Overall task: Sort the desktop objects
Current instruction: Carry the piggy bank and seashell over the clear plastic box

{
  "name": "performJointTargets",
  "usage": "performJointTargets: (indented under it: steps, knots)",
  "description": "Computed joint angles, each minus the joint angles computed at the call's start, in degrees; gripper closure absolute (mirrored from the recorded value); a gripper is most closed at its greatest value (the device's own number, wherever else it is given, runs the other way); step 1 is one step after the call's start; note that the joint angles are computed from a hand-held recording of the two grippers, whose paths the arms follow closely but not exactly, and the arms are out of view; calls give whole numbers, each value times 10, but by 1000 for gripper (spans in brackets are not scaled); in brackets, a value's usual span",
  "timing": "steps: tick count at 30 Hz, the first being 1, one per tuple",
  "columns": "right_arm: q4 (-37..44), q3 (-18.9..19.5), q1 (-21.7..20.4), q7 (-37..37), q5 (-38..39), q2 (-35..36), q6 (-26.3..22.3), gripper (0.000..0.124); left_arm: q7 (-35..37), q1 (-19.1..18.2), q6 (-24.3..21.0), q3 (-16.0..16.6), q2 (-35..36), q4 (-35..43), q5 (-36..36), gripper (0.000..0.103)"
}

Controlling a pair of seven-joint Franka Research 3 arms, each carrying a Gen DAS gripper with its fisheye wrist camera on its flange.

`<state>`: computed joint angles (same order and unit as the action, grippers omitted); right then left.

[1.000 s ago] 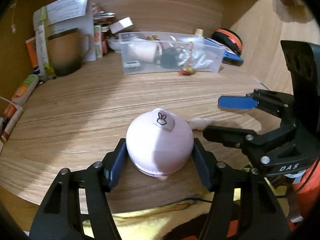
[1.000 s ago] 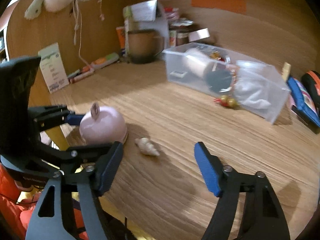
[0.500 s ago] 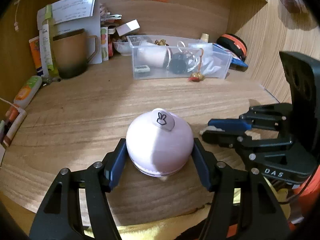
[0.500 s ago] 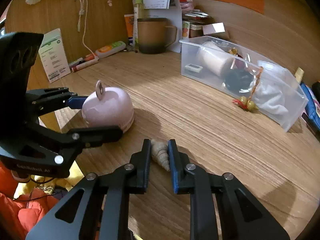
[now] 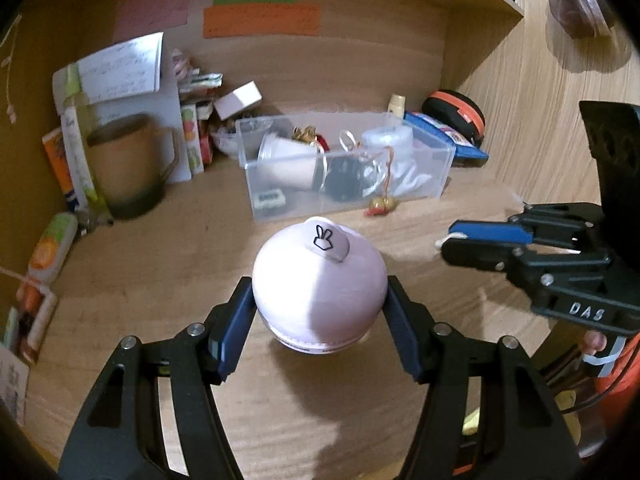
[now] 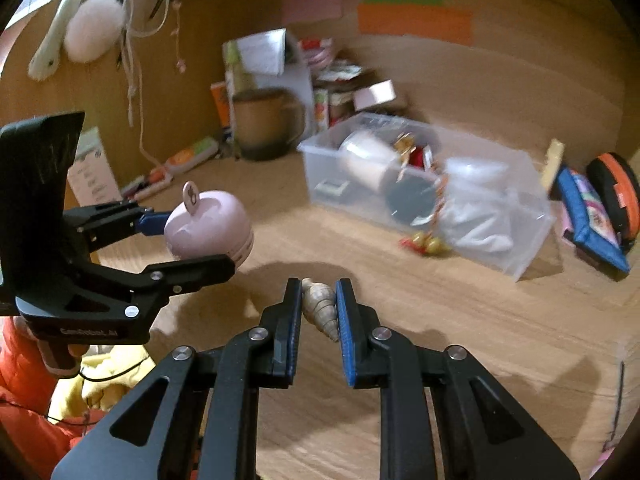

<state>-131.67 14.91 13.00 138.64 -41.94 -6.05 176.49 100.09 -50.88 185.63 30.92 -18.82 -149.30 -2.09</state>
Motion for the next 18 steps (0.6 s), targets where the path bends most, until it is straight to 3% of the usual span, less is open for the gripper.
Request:
performJointTargets:
  steps: [10, 15, 18]
  knots:
    - [13, 7, -41, -3, 3, -25, 2, 108, 61, -71, -25, 48, 35, 76, -62, 40]
    - [25, 19, -71, -3, 2, -30, 8, 108, 121, -140, -38, 105, 50, 116, -121, 40]
    - [35, 23, -90, 6, -7, -29, 10, 108, 168, -200, -52, 159, 60, 149, -169, 40]
